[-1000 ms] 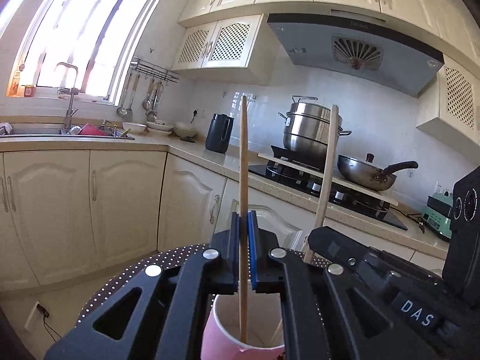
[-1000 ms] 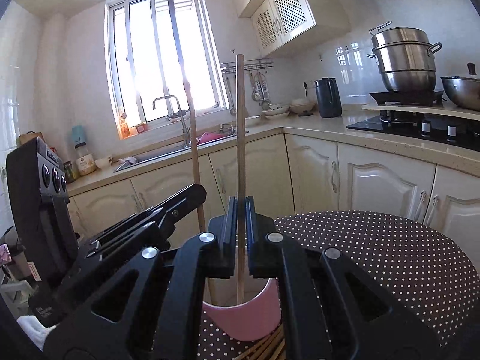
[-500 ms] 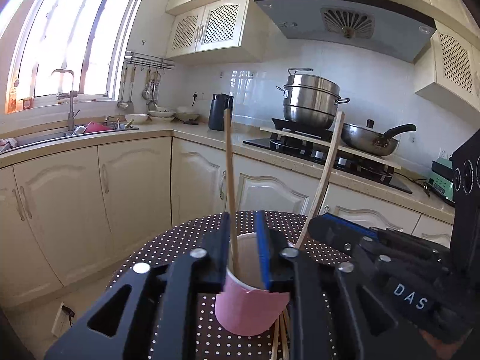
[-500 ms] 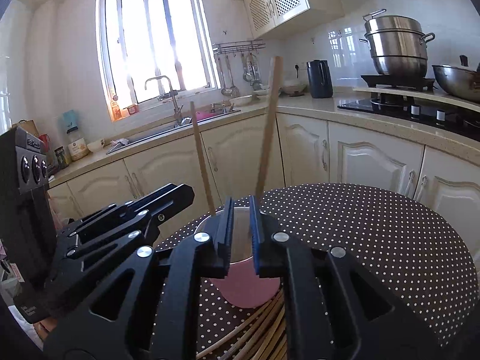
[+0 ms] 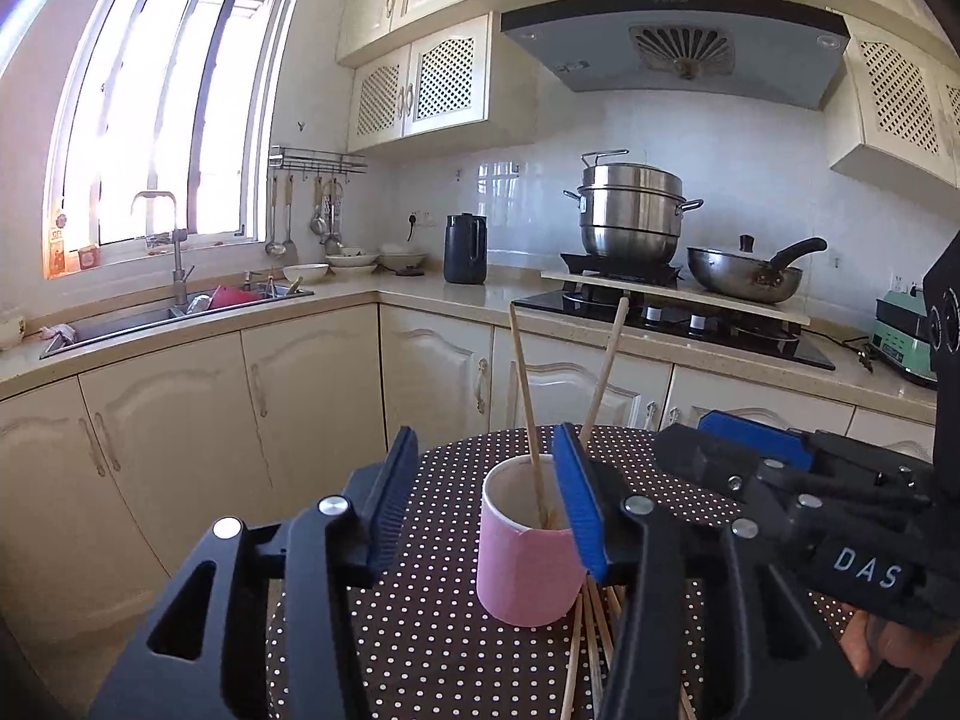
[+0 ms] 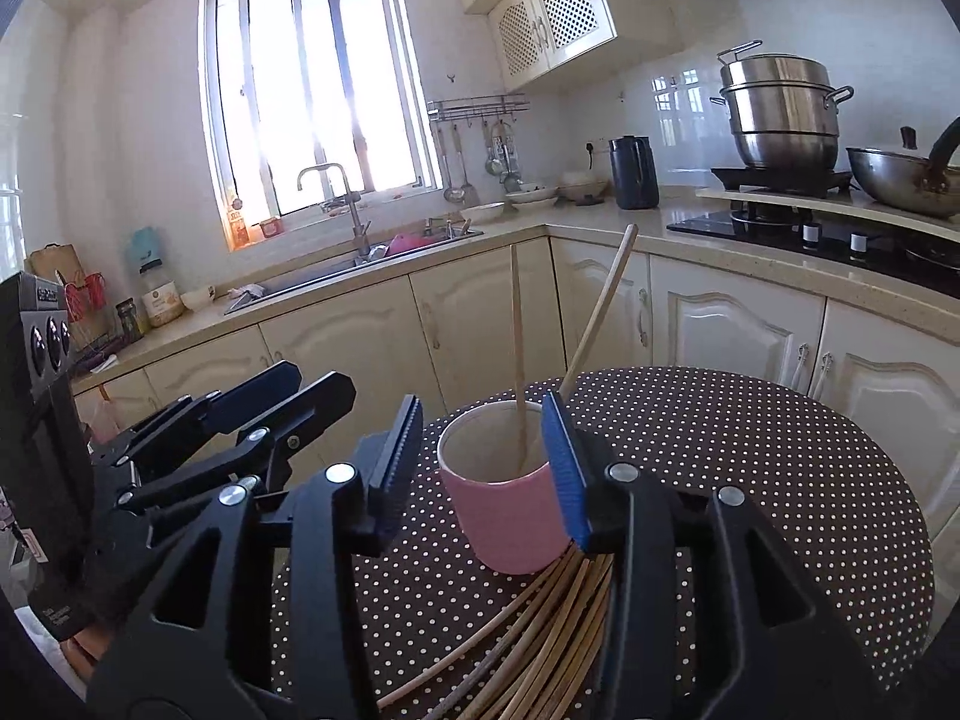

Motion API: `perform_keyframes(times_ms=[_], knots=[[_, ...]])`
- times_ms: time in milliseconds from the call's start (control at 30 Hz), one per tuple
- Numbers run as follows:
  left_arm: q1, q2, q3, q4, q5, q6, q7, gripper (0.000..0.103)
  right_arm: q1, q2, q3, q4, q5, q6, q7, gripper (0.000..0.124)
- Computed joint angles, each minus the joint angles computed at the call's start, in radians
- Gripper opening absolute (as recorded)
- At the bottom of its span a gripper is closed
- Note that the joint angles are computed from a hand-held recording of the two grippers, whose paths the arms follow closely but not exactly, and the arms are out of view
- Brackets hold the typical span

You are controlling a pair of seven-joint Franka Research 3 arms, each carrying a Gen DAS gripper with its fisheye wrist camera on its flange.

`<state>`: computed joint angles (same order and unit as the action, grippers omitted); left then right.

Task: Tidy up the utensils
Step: 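Lower the left tool's chopstick into the pink cup and open it while the right tool releases its own, then move the left tool back to the chopstick pile and grasp one while the right tool grasps another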

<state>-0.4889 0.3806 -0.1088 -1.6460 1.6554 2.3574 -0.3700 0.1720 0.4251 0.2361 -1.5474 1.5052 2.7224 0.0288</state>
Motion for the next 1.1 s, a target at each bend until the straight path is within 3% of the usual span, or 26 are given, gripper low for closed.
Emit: perform_keyframes(times_ms=[167,300,433,600,733,800,1100], knots=[[-0.001,-0.031,-0.017,-0.035,-0.049,-0.005,0.052,0.052,0.004,-0.055,-0.014,-0.073,-0.007,0.010,0.001,0.043],[0.007,-0.041,-0.031,-0.056,-0.108,0.008,0.099,0.060,0.015,-0.068,-0.041,-0.108,-0.092,0.017,0.089,0.045],[0.010,-0.027,-0.039,-0.056,-0.198,0.015,0.184,0.061,0.028,-0.055,-0.064,-0.132,-0.234,0.047,0.232,0.045],[0.025,0.013,-0.040,-0.042,-0.355,0.067,0.313,0.062,0.059,-0.022,-0.108,-0.168,-0.506,0.074,0.481,0.045],[0.034,0.065,-0.036,-0.019,-0.499,0.114,0.438,0.062,0.074,0.009,-0.139,-0.181,-0.683,0.043,0.639,0.045],[0.022,0.092,-0.029,0.004,-0.565,0.091,0.493,0.062,0.076,0.027,-0.148,-0.177,-0.761,0.011,0.700,0.045],[-0.010,0.155,-0.007,0.050,-0.735,0.060,0.639,0.062,0.007,0.027,-0.066,-0.244,-0.814,0.062,0.713,0.045]])
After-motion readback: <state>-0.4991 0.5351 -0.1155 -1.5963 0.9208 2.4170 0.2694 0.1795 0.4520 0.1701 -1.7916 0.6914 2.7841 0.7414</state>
